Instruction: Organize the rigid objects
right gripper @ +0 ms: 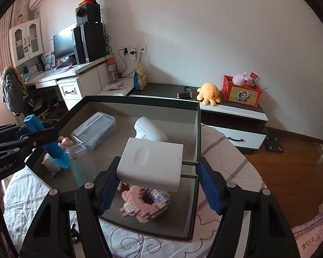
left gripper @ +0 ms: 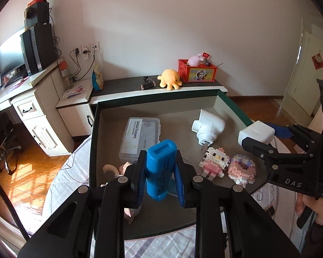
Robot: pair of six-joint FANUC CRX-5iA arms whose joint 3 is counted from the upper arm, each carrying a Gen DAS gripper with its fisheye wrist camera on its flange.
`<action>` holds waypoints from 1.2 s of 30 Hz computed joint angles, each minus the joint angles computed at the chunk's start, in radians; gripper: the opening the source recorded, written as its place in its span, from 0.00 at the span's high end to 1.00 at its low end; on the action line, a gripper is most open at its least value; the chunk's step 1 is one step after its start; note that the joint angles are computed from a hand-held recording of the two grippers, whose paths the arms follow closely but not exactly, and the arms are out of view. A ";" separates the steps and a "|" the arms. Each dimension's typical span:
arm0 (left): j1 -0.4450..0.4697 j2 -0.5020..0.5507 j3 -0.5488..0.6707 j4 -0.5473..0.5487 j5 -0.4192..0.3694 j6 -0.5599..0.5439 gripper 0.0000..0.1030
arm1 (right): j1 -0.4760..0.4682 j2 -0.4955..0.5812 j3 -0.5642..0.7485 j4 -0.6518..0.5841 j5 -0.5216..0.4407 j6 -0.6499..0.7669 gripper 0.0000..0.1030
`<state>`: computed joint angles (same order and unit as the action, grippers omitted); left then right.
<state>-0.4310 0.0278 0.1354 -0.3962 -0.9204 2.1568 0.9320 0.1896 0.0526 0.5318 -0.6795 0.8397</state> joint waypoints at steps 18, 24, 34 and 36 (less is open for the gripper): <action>-0.472 -0.173 0.002 -0.607 -0.358 0.482 0.00 | 0.084 -0.257 -0.309 0.417 0.099 -0.444 0.00; -0.763 -0.221 0.003 -0.764 -0.570 0.640 0.00 | 0.263 -0.449 -0.477 0.656 -0.049 -0.689 0.00; -1.116 -0.143 0.091 -0.996 -0.898 0.684 0.00 | 0.597 -0.586 -0.574 0.798 -0.391 -0.845 0.00; -1.158 -0.133 0.105 -1.026 -0.934 0.689 0.00 | 0.640 -0.596 -0.580 0.816 -0.438 -0.860 0.00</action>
<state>-1.5894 -0.1055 0.2399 -1.4217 -1.8540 2.8456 1.5718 -0.4067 -0.5276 1.3474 -1.1179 -0.0203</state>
